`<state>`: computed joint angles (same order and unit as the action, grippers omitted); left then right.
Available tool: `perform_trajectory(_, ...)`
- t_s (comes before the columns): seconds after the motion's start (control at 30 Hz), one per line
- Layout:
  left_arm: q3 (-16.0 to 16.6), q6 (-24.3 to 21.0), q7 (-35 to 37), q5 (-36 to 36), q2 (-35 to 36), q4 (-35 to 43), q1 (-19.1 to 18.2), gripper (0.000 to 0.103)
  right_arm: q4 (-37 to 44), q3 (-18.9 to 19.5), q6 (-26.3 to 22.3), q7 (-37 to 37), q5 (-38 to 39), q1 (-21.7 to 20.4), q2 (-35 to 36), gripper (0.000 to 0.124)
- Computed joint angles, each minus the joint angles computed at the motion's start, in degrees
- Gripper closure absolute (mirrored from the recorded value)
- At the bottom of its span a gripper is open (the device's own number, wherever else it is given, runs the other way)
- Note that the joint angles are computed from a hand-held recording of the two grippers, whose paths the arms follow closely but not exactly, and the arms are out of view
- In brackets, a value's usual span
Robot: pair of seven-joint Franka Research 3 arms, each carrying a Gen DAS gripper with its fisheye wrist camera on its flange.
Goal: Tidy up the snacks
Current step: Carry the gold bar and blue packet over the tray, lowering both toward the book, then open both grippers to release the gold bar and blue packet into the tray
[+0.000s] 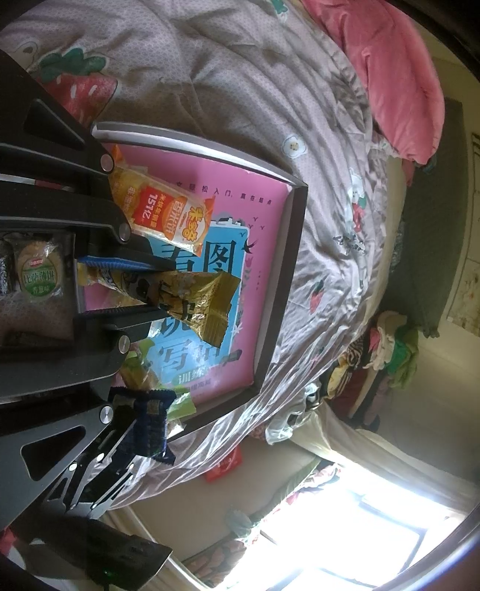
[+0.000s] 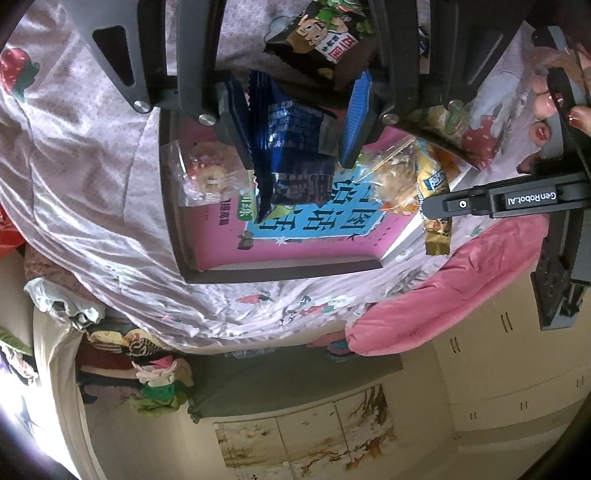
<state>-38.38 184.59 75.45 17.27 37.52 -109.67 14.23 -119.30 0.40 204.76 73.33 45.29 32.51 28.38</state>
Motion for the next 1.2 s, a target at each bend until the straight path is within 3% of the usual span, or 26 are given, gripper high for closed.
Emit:
perform_trajectory(0.13, 0.1, -0.3, 0.1, 0.0, 0.1, 0.3, -0.3, 0.087, -1.1, 3.7, -0.3, 4.3, -5.3, -4.4, -0.4, 0.078)
perform_trajectory(0.57, -0.6, -1.4, 1.6, -1.1, -0.2, 0.4, 0.0, 0.086, -1.2, -0.5, -0.5, 3.1, -1.5, 0.3, -0.8, 0.078)
perform_trajectory(1.2, -0.2, -1.6, 2.5, -2.9, -1.6, -0.5, -0.4, 0.083, -2.0, 0.2, 1.9, -1.1, 5.6, -0.1, -2.2, 0.078)
